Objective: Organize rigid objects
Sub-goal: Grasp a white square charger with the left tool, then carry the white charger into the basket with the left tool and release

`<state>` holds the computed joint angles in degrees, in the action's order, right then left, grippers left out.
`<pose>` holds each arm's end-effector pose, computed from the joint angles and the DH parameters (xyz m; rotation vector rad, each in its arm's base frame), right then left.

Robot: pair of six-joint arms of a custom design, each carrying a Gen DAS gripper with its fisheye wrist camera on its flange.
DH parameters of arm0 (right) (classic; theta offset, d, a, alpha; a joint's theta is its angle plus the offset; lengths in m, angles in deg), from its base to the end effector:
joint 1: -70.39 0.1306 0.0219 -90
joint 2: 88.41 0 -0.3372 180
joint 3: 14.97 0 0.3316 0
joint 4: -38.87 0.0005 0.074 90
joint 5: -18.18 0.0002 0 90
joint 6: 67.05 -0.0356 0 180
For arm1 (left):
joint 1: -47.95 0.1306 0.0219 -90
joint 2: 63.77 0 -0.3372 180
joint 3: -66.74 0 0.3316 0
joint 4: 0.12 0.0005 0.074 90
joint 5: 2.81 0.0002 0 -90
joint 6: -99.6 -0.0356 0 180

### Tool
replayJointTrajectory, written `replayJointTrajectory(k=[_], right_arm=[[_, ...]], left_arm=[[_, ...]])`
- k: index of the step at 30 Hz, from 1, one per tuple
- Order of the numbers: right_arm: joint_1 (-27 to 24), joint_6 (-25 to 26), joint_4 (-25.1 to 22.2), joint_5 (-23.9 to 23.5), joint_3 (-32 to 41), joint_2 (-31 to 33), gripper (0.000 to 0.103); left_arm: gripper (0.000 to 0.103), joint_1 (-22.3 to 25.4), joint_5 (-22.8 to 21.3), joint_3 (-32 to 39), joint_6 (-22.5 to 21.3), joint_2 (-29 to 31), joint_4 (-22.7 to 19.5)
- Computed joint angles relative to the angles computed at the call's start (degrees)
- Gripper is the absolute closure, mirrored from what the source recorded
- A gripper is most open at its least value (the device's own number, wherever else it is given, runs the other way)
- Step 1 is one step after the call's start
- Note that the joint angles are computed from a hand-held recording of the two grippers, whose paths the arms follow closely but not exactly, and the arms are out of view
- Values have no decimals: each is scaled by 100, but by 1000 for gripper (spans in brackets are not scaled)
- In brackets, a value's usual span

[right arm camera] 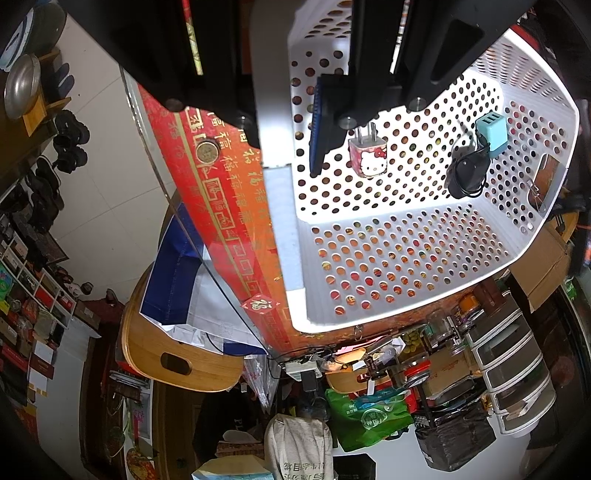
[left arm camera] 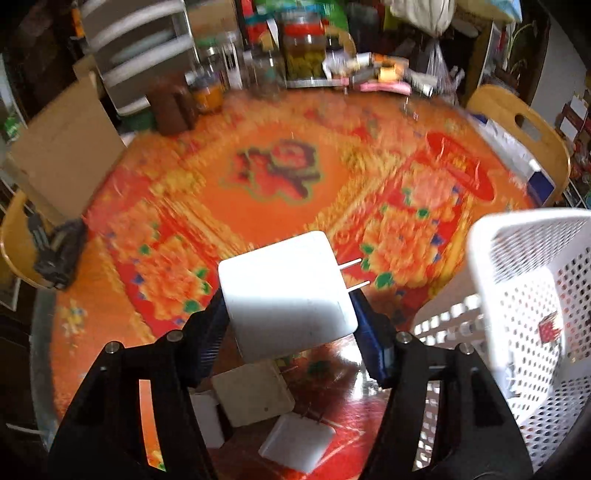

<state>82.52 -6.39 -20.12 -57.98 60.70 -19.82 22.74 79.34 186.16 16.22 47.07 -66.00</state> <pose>0.2900 0.0531 0.3998 0.4659 2.3958 0.0212 0.4801 -0.2212 0.4032 0.3621 2.5311 -0.0370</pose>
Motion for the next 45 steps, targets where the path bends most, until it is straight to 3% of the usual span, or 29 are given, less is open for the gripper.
replayJointTrajectory(k=[10, 16, 29, 45], right_arm=[[8, 12, -23, 6, 0, -9, 90], [13, 11, -30, 10, 11, 2, 90], [42, 32, -22, -9, 7, -12, 90], [28, 53, -25, -24, 32, 3, 89]], left_arm=[[42, -774, -1129, 458, -108, -494, -176], [42, -1403, -1488, 767, -186, -427, -411], [42, -2170, -1749, 1056, -103, -59, -655], [42, -2627, -1581, 1654, -189, 711, -1069]])
